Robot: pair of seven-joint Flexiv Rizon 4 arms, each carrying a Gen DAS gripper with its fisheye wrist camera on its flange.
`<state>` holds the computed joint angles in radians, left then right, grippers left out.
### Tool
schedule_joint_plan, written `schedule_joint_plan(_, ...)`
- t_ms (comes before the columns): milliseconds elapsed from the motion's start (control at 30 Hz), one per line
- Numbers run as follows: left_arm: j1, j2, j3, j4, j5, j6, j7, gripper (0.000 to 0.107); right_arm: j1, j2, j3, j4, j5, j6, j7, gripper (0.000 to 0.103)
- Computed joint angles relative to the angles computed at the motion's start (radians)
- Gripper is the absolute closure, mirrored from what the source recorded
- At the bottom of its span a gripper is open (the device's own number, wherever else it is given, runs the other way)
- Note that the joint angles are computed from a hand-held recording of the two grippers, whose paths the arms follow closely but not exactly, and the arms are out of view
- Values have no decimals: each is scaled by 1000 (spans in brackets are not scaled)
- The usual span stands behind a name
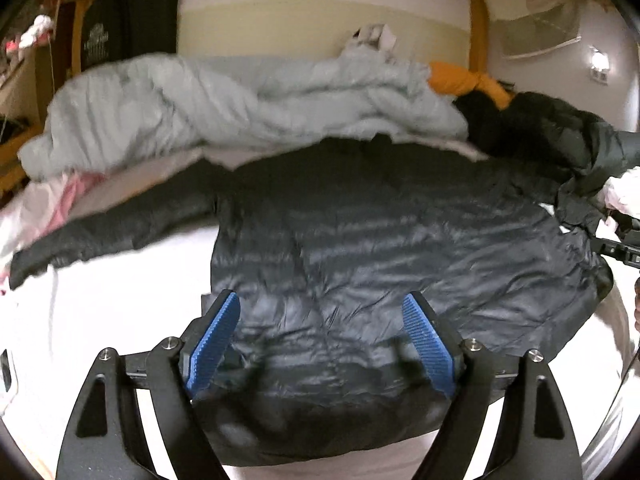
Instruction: Fold large clothes
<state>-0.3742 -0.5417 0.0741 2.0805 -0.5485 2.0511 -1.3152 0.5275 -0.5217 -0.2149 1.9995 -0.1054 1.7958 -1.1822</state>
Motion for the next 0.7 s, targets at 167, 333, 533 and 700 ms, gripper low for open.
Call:
schedule_joint_plan(167, -81, -9, 44, 0, -63, 78, 75, 4, 88, 8, -79, 38, 52, 81, -41, 17)
schedule_joint_plan(333, -57, 13, -5, 16, -24, 30, 160, 4, 208, 19, -161, 77, 144, 154, -164, 5)
schedule_joint_plan(533, -157, -10, 58, -15, -87, -93, 298, 4, 343, 7, -250, 89, 223, 131, -316, 0)
schedule_joint_plan(700, -243, -17, 155, -21, -87, -195, 282, 4, 303, 35, -168, 118, 152, 68, -421, 0)
